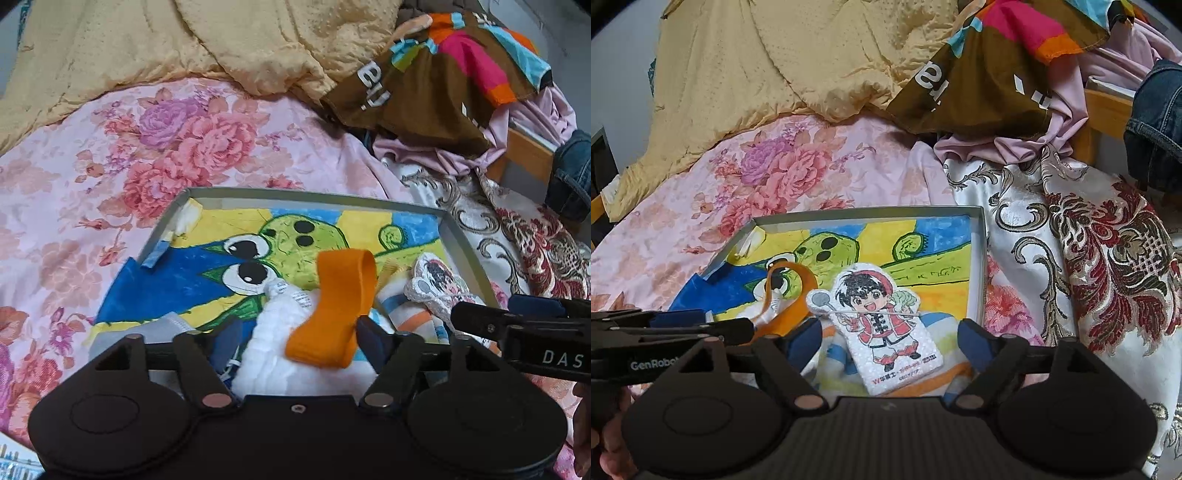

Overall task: Organize soft objects
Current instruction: 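Lower both items into the tray and open both tools, then withdraw both tools from the tray back toward the pile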

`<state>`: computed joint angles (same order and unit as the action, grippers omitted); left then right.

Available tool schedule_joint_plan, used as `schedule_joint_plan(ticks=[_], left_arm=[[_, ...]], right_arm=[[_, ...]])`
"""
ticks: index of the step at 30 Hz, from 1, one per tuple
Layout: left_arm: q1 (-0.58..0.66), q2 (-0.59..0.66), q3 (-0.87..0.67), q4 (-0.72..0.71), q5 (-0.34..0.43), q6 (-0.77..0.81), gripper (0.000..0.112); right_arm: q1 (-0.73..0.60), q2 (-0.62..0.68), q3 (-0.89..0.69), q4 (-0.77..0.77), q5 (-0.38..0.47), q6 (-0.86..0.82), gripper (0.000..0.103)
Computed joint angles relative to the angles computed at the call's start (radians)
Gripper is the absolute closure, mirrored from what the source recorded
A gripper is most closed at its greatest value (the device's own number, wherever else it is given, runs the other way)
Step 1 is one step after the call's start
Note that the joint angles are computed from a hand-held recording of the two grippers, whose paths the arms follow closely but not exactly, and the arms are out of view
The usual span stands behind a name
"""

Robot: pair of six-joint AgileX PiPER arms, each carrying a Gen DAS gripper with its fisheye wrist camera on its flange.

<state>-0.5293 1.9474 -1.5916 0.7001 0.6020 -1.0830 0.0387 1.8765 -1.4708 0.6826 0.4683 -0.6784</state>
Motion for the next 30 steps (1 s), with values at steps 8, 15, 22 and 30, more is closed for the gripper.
schedule_joint_plan(ticks=[8, 15, 22, 30], left_arm=[[-0.023, -0.117, 0.121, 0.155, 0.014, -0.198, 0.024], [-0.077, -0.254, 0.233, 0.250, 0.067, -0.304, 0.011], [-0.180, -0.395, 0.347, 0.298, 0.150, -0.348, 0.010], [-0.327, -0.528, 0.466, 0.329, 0.271, -0.421, 0.010]], right_arm=[[-0.025, -0.091, 0.088, 0.140, -0.024, -0.116, 0.004], [-0.045, -0.218, 0.215, 0.334, -0.029, -0.295, 0.001], [-0.061, -0.388, 0.413, 0.654, -0.057, -0.559, 0.001], [-0.095, -0.563, 0.603, 0.792, -0.039, -0.698, 0.000]])
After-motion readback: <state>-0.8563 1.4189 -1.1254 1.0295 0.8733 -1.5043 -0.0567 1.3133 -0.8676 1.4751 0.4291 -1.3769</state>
